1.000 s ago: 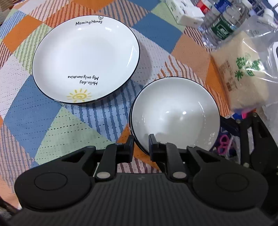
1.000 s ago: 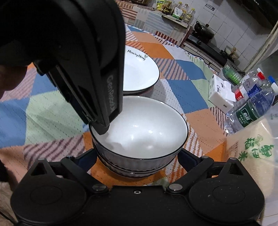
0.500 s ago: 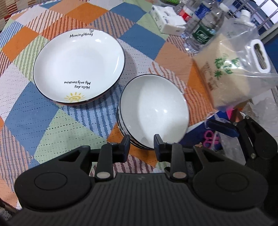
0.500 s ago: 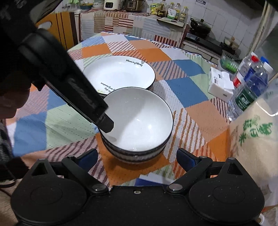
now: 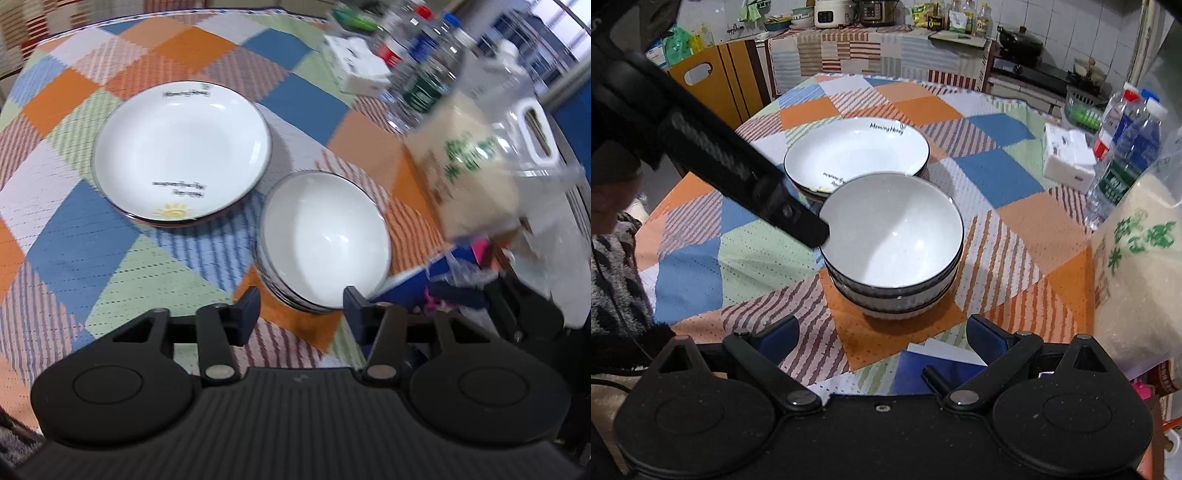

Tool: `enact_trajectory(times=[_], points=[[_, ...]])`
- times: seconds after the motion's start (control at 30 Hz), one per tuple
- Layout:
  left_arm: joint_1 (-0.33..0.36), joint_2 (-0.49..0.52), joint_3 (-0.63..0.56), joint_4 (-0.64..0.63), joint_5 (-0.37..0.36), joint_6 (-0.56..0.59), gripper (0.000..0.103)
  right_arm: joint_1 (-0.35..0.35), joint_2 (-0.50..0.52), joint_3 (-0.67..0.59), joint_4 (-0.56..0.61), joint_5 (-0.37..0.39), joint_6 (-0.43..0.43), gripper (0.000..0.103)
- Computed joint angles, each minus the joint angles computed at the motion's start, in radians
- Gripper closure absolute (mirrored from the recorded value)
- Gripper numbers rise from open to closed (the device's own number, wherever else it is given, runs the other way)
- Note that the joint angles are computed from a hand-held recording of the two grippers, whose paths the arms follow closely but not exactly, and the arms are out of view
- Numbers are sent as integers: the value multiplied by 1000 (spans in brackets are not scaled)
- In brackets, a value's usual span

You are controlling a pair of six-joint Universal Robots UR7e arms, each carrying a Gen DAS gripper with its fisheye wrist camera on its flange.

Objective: Organize plates and bowls
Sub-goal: 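Grip the nested bowl stack rim with the left gripper while the right gripper cradles it, then lift the bowl stack and carry it over the MorningHoney plate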

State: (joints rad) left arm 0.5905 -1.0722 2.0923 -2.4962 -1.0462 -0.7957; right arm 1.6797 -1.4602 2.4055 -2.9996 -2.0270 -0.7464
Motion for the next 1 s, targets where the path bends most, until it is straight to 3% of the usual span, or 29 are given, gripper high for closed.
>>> enact_trajectory(times=[0.27, 0.53, 0.8, 1.0], points=[[65, 5, 64, -197, -29, -3, 48, -59, 63, -8, -35, 26, 6, 4], [146, 98, 78, -408, -99, 30, 47, -120, 208, -15, -262, 86, -50, 4], [190, 154, 74, -481, -165, 93, 55, -169, 288, 3, -397, 168, -98, 5], [213, 175, 81, -539, -177, 148, 62, -196, 342, 13, -515, 237, -127, 4]])
